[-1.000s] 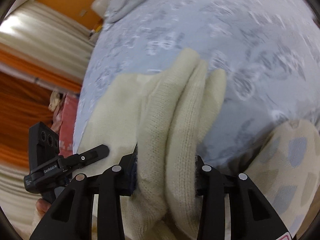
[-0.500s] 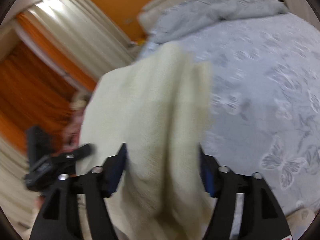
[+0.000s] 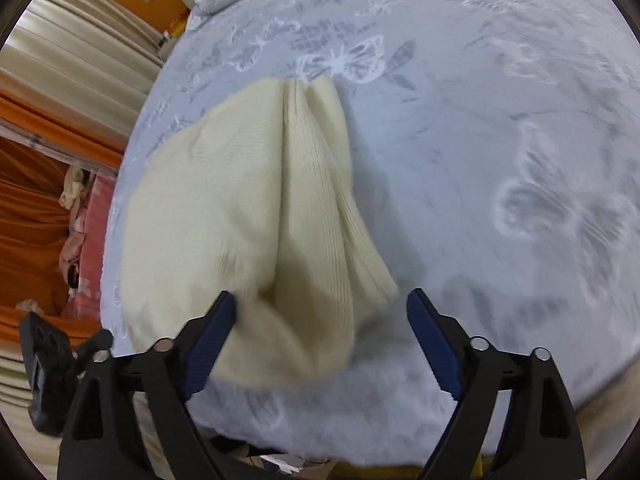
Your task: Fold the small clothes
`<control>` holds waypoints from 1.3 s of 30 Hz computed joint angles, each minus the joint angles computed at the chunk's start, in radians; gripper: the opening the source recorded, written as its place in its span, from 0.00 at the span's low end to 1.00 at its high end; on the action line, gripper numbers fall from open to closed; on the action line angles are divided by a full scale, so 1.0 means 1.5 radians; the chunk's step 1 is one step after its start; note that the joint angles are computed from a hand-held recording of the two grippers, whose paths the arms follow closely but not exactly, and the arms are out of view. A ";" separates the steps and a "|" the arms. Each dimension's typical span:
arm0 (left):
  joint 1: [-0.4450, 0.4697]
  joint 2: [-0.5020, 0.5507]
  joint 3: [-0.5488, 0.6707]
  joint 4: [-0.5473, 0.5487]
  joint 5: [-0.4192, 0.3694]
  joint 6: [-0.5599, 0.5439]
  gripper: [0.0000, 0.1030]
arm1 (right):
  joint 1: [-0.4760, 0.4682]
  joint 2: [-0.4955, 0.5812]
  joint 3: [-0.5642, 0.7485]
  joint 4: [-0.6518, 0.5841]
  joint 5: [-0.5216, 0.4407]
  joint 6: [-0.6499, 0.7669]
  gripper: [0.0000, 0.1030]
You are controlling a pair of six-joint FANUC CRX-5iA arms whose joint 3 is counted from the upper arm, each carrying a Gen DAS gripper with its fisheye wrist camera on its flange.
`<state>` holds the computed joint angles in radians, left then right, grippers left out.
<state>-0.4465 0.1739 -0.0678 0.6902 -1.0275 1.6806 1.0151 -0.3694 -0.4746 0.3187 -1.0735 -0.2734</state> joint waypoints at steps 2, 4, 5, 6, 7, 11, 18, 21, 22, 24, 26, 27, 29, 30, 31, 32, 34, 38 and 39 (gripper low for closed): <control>-0.008 0.026 0.011 -0.007 0.002 0.036 0.95 | -0.038 0.013 -0.004 -0.031 0.049 0.038 0.88; -0.010 0.033 -0.002 0.018 0.009 0.035 0.94 | -0.056 0.006 -0.016 -0.046 0.099 0.060 0.67; -0.011 0.041 -0.002 0.032 0.010 0.022 0.85 | -0.054 0.004 -0.012 -0.045 0.101 0.061 0.48; -0.012 0.049 0.003 0.047 0.009 -0.006 0.65 | -0.050 -0.002 -0.008 -0.033 0.099 0.050 0.34; -0.013 0.060 0.031 0.030 -0.013 -0.009 0.63 | -0.035 -0.016 -0.010 -0.006 0.092 0.029 0.30; -0.007 0.072 0.106 -0.001 -0.078 -0.069 0.43 | 0.075 -0.109 -0.057 0.145 0.049 -0.113 0.14; -0.018 0.098 0.158 -0.111 -0.155 -0.085 0.58 | 0.143 -0.085 -0.051 0.093 -0.058 -0.175 0.26; -0.008 0.042 0.095 -0.091 -0.096 -0.084 0.70 | 0.178 -0.081 -0.027 0.155 -0.110 -0.156 0.44; -0.006 0.026 0.084 -0.094 -0.086 -0.088 0.82 | 0.170 -0.077 -0.015 0.146 -0.102 -0.119 0.46; -0.003 -0.008 0.068 -0.103 -0.073 -0.113 0.87 | 0.146 -0.063 0.004 0.107 -0.071 -0.050 0.57; -0.006 -0.013 0.081 -0.124 -0.105 -0.134 0.88 | 0.128 -0.045 0.018 0.065 -0.053 -0.005 0.64; -0.013 -0.014 0.094 -0.155 -0.127 -0.142 0.88 | 0.124 -0.035 0.023 0.044 -0.052 0.009 0.64; -0.031 -0.016 0.110 -0.222 -0.143 -0.145 0.88 | 0.124 -0.028 0.015 0.017 -0.036 0.014 0.65; -0.044 -0.021 0.112 -0.265 -0.142 -0.142 0.87 | 0.117 -0.020 0.012 -0.002 -0.023 0.020 0.65; -0.050 -0.023 0.113 -0.289 -0.141 -0.134 0.87 | 0.110 -0.010 0.008 -0.007 -0.013 0.017 0.63; -0.054 -0.021 0.114 -0.305 -0.136 -0.119 0.82 | 0.102 -0.005 0.004 -0.003 0.001 0.018 0.35; -0.050 -0.023 0.100 -0.295 -0.106 -0.107 0.68 | 0.088 0.008 0.028 0.011 -0.007 0.039 0.16; -0.046 -0.011 0.103 -0.259 -0.078 -0.114 0.53 | 0.102 0.016 0.081 0.147 -0.053 0.068 0.15; -0.048 -0.013 0.102 -0.255 -0.069 -0.116 0.53 | 0.101 0.014 0.089 0.161 -0.063 0.084 0.15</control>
